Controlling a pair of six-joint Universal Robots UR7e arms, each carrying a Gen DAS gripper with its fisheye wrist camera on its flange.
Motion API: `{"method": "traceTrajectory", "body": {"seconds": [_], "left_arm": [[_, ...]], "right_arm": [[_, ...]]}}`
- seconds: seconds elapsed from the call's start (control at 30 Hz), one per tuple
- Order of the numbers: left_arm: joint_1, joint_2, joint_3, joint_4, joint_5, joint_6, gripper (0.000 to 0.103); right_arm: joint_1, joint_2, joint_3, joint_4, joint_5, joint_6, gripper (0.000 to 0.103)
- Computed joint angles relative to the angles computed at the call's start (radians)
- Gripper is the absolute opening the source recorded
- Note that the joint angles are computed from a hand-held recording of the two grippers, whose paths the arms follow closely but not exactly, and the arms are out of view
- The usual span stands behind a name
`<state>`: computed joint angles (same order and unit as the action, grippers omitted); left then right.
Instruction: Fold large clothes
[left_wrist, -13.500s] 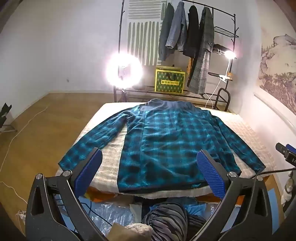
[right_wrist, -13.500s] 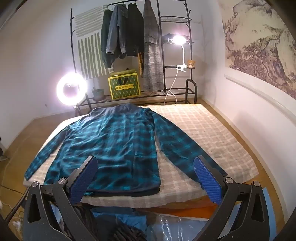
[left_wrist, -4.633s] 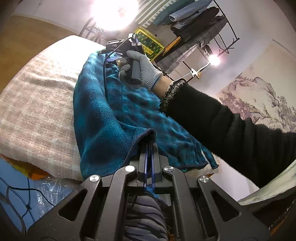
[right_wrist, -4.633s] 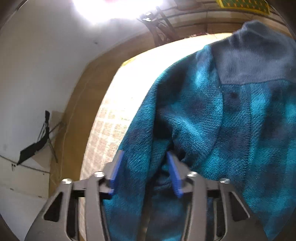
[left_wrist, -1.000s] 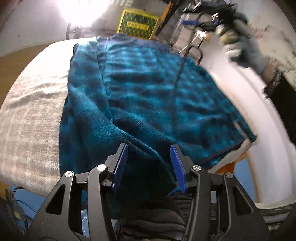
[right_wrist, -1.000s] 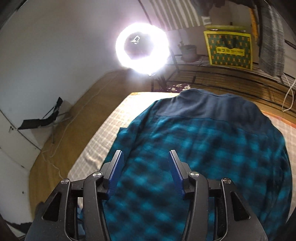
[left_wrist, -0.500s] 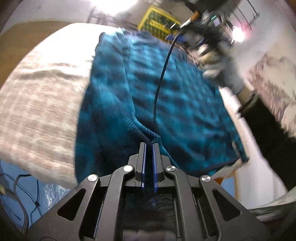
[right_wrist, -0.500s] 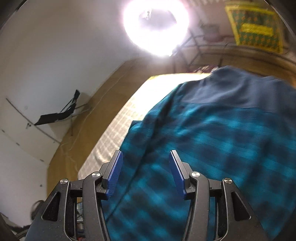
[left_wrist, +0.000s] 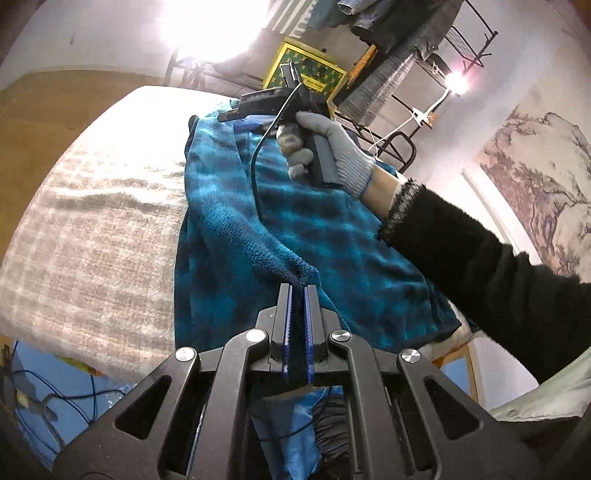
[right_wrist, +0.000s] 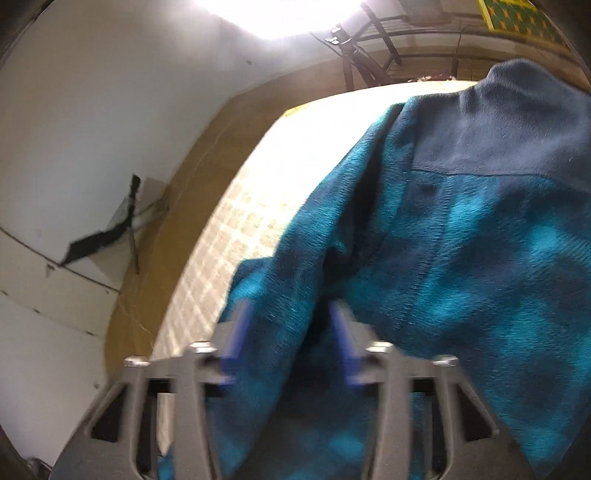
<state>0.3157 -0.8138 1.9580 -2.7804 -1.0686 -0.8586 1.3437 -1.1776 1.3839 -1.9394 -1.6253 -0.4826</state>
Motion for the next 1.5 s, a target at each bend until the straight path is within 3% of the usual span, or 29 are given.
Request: {"method": "traceTrajectory", "body": {"seconds": [0.23, 0.43, 0.5, 0.63, 0.7, 0.9, 1.03, 1.27, 1.33, 1.5], "left_arm": [[-0.011, -0.006, 0.028, -0.056, -0.039, 0.038, 0.004], [0.004, 0.08, -0.027, -0.079, -0.139, 0.118, 0.004], [0.006, 0.109, -0.042, -0.072, -0.161, 0.136, 0.004], [0.005, 0.145, -0.081, 0.006, -0.205, 0.146, 0.004], [-0.006, 0.134, -0.071, 0.016, -0.208, 0.142, 0.007], [-0.046, 0.016, 0.077, -0.072, -0.129, 0.008, 0.032], [-0.034, -0.031, 0.155, -0.073, -0.104, -0.125, 0.033], [-0.013, 0.021, 0.148, -0.066, -0.121, -0.156, 0.034], [-0.004, 0.043, 0.129, -0.04, -0.122, -0.154, 0.034], [0.013, 0.066, 0.138, -0.069, -0.139, -0.181, 0.034]], "right_arm": [[0.039, -0.074, 0.016, -0.03, -0.035, -0.064, 0.002], [0.012, -0.109, -0.01, -0.069, -0.174, -0.093, 0.002], [0.002, -0.11, -0.005, -0.09, -0.259, -0.093, 0.002], [0.007, -0.115, 0.022, -0.12, -0.381, -0.082, 0.01], [0.001, -0.145, 0.016, -0.092, -0.351, -0.086, 0.011], [0.003, -0.298, 0.039, 0.033, -0.2, -0.119, 0.013], [0.033, -0.394, 0.065, 0.122, -0.13, -0.149, 0.031], [0.08, -0.551, 0.094, 0.243, -0.011, -0.209, 0.033], [0.092, -0.56, 0.098, 0.254, -0.002, -0.212, 0.037], [0.138, -0.521, 0.17, 0.172, -0.073, -0.2, 0.038]]}}
